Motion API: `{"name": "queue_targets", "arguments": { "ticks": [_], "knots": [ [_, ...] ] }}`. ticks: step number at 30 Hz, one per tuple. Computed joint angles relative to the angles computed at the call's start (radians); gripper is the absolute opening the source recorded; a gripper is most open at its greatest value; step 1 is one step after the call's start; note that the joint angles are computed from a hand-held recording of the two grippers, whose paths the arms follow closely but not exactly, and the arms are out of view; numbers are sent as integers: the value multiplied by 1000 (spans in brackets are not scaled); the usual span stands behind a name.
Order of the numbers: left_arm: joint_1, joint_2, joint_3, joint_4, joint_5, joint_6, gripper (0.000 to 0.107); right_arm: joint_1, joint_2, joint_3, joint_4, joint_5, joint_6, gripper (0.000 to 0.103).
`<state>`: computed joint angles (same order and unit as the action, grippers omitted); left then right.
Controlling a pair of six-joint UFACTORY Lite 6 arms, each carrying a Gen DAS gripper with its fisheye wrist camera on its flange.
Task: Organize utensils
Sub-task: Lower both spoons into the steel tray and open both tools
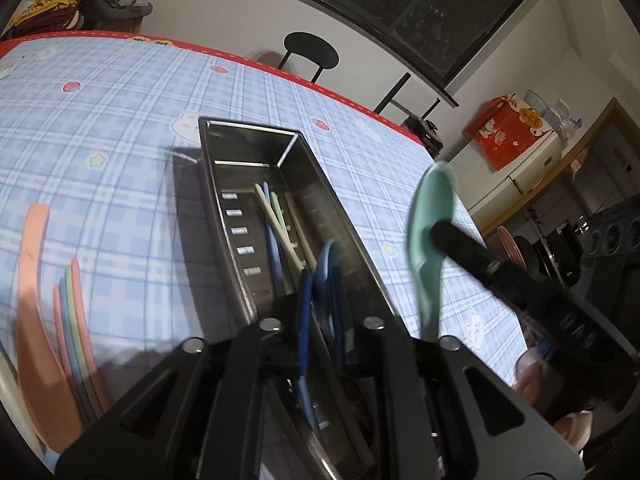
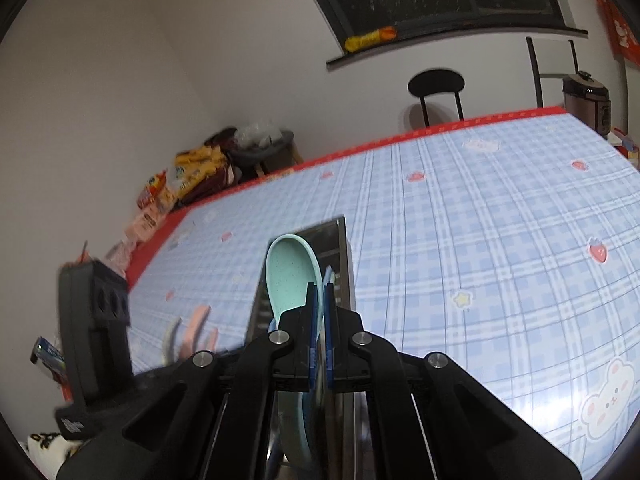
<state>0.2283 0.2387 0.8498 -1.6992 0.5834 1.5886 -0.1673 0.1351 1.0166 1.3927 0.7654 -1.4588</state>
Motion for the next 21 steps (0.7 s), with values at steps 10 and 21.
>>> {"name": "queue_targets", "arguments": {
  "ticks": [10,21],
  "knots": [
    [146,-153,-48,31,9,66,48,140,30,-10,-111,-122,47,4],
    [315,-276,-113,130,49,138,78,145,9,-27,-120,-161,45,21]
  ]
}}
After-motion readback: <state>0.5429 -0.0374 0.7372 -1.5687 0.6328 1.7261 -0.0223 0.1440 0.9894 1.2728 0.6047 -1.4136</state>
